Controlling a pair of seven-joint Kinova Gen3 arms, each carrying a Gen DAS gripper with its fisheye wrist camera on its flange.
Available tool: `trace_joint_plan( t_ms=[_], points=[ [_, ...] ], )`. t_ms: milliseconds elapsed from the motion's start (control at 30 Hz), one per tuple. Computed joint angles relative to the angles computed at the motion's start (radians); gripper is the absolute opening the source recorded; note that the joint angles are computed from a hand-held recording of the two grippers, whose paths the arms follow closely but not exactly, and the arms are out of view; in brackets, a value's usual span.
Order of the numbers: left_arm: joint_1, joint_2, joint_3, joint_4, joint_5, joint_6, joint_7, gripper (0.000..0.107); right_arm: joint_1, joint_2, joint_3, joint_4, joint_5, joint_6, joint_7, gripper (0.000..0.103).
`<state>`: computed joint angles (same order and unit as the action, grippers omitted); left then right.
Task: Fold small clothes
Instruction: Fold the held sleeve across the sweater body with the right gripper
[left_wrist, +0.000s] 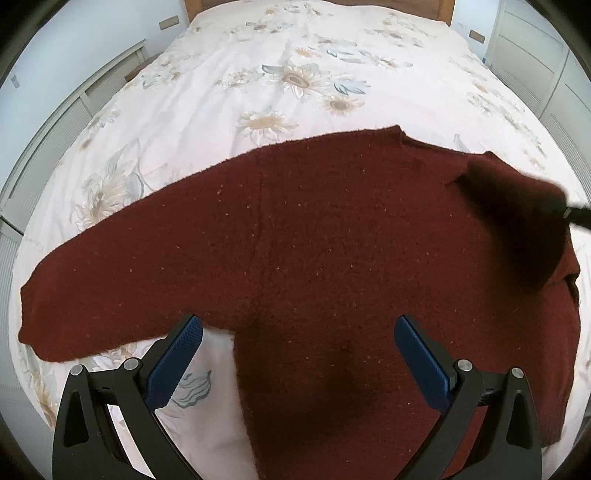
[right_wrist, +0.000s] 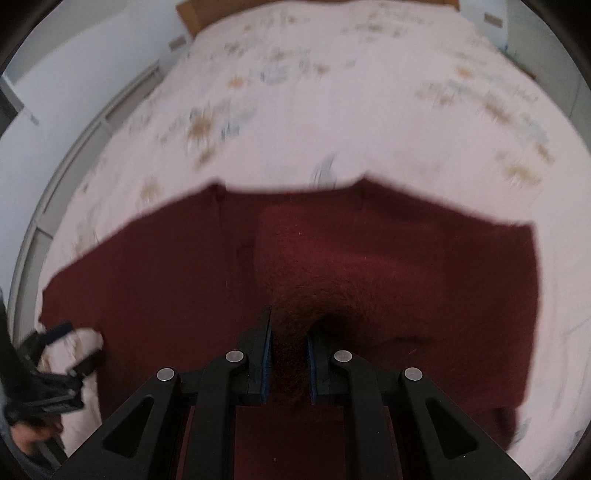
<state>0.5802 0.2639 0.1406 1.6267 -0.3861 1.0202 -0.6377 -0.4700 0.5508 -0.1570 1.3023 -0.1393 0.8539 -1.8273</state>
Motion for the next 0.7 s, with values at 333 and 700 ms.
trace_joint_plan(
  t_ms=[333,700],
  points=[
    [0.017,0.038,-0.006,-0.034,-0.007,0.015,-0.012,0.102,-0.073,0.045,0.026,-0.03,0.081,0.061,-0.02,0.049],
    [0.025,0.05,-0.01,-0.054,0.005,0.033,-0.031,0.102,-0.094,-0.06,0.046,0.078,0.193,0.085,-0.005,0.093]
  ],
)
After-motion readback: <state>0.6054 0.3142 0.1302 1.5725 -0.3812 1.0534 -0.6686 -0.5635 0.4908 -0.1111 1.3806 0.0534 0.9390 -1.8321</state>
